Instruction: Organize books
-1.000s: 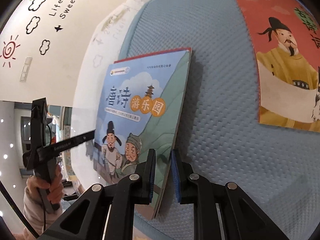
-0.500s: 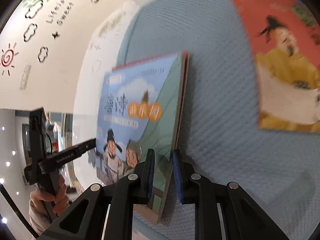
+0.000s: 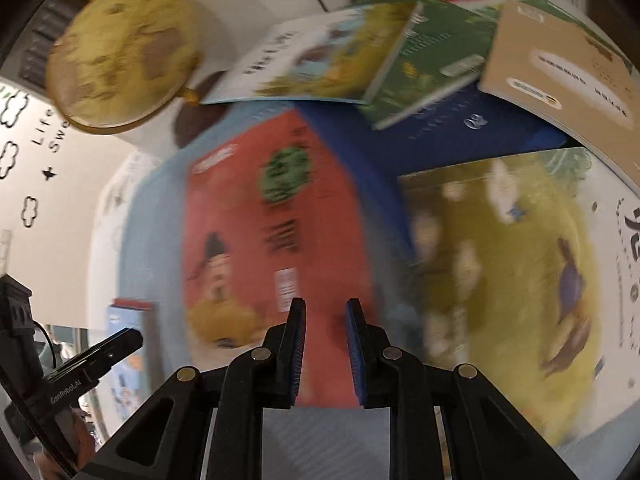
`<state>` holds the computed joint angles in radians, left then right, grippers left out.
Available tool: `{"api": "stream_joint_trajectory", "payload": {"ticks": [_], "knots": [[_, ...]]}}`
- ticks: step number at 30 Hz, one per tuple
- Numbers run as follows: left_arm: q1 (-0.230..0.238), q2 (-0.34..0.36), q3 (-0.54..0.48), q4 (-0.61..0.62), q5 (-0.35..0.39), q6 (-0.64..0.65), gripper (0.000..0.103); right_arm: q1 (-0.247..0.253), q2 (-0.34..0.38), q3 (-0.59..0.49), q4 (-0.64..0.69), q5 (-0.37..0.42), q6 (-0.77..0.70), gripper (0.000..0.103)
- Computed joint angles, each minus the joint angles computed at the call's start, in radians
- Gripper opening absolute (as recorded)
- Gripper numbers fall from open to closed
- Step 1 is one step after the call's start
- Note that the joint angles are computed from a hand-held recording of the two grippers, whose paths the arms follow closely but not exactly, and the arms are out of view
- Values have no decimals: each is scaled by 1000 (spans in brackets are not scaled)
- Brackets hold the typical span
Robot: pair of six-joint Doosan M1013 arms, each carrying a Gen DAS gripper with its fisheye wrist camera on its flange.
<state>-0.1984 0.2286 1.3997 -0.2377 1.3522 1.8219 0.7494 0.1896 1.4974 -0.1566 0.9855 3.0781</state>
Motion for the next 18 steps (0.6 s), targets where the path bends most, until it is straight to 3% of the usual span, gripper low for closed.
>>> {"api": "stream_joint_trajectory", "payload": {"ticks": [2, 4, 6, 7, 10, 11, 13, 15, 16, 18], "knots": [[-33, 8, 8, 68, -3, -56, 35, -9, 0, -2, 23, 1, -46, 19], [-50, -8, 29, 98, -61, -86, 40, -21, 0, -9, 34, 24, -102, 18], [-58, -8, 28, 130, -71, -107, 40, -11, 14, -41, -17, 118, -98, 19], [-57, -5, 25, 130, -69, -118, 40, -14, 5, -27, -6, 101, -93, 19], [-56, 3, 15, 138, -73, -139, 43, -40, -38, 61, 102, -75, -104, 25], [-57, 5, 11, 145, -73, -157, 44, -44, -46, 75, 121, -110, -125, 33], [-55, 11, 9, 130, -70, -173, 48, -49, -52, 85, 148, -143, -162, 43], [-45, 34, -7, 61, -36, -133, 67, -54, -54, 89, 177, -164, -198, 53], [-49, 39, -12, 50, -22, -93, 72, -54, -52, 86, 189, -164, -219, 55], [-68, 36, -10, 84, -10, -53, 71, -58, -49, 84, 232, -177, -291, 56]]}}
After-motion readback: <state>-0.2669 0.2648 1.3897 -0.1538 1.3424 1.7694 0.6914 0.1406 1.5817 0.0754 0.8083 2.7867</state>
